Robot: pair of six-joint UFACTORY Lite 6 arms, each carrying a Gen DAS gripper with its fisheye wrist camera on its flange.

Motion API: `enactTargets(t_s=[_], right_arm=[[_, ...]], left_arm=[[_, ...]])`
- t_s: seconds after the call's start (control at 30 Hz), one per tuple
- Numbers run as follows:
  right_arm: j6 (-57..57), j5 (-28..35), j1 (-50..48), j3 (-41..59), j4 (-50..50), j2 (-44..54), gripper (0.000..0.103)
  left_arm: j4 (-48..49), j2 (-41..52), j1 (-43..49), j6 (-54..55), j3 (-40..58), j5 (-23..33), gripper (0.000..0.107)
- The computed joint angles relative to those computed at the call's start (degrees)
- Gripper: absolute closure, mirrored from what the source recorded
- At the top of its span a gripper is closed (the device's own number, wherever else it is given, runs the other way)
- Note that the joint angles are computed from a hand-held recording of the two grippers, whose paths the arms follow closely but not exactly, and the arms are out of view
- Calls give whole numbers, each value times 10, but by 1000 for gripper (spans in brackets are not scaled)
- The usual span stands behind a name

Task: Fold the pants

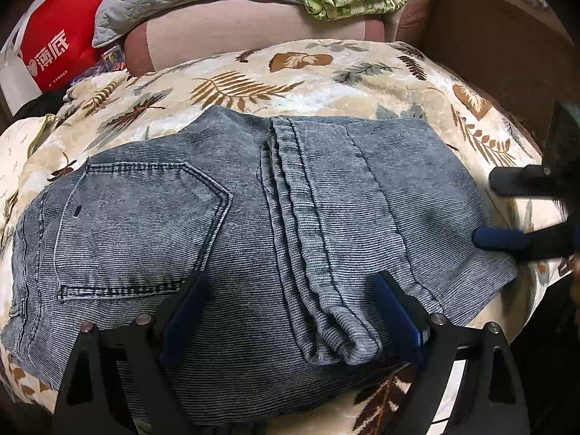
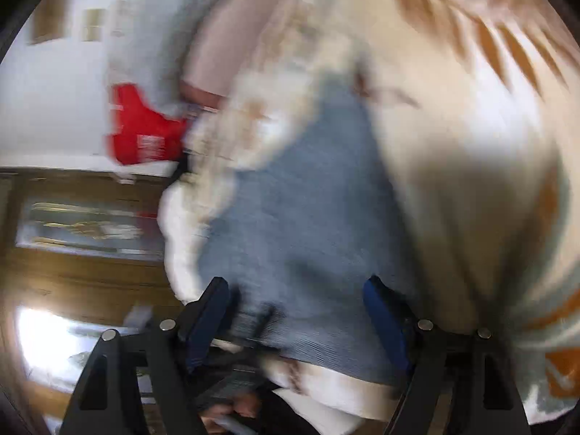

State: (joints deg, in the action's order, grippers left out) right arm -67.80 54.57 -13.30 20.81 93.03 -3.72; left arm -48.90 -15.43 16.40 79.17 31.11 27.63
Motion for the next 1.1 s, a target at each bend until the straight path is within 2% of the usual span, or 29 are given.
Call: enactTargets(t_s=[0.07,0.2,0.3,0.37,0.43,0.5,0.6,0.7,0.8,0.87,0.9,0.97,1.1], right_arm=[[1,31,-34,-32,5,-34,25],[48,55,-49,-73,-35,-172,24],[49,-18,-1,-69,-39,-131,22],[11,-3,-9,-73,-13,-92,22],[36,1,-19,-74,-28,-119,22],[80,-16,-17,-65,-70,-180,22],[120,-1,-29,-33,-109,-205,22],[123,-29,1,31,-92,-160,22],[72,-44,15,101,-54,-43,20],[70,-106,48,137,-32,54,20],[51,-113,52,137,5,82,19],[50,-103,50,134,7,65,19],[159,-167,95,148,-88,-1,20]], left_arm=[[17,-7,21,-14,16,38,16],[-13,-34,66,-3,20,88,16],[44,-2,24,-46,10,37,16],[32,-38,15,-18,-18,14,15],[43,-42,33,-45,-1,50,15],[3,-47,65,-18,14,95,15],[-32,-47,77,10,18,117,15],[7,-1,38,-24,19,81,15],[-26,-19,35,32,-11,56,15],[-26,-3,55,31,8,91,15],[-26,5,74,32,21,119,15],[-39,20,128,37,51,177,15],[-63,74,282,27,138,321,15]])
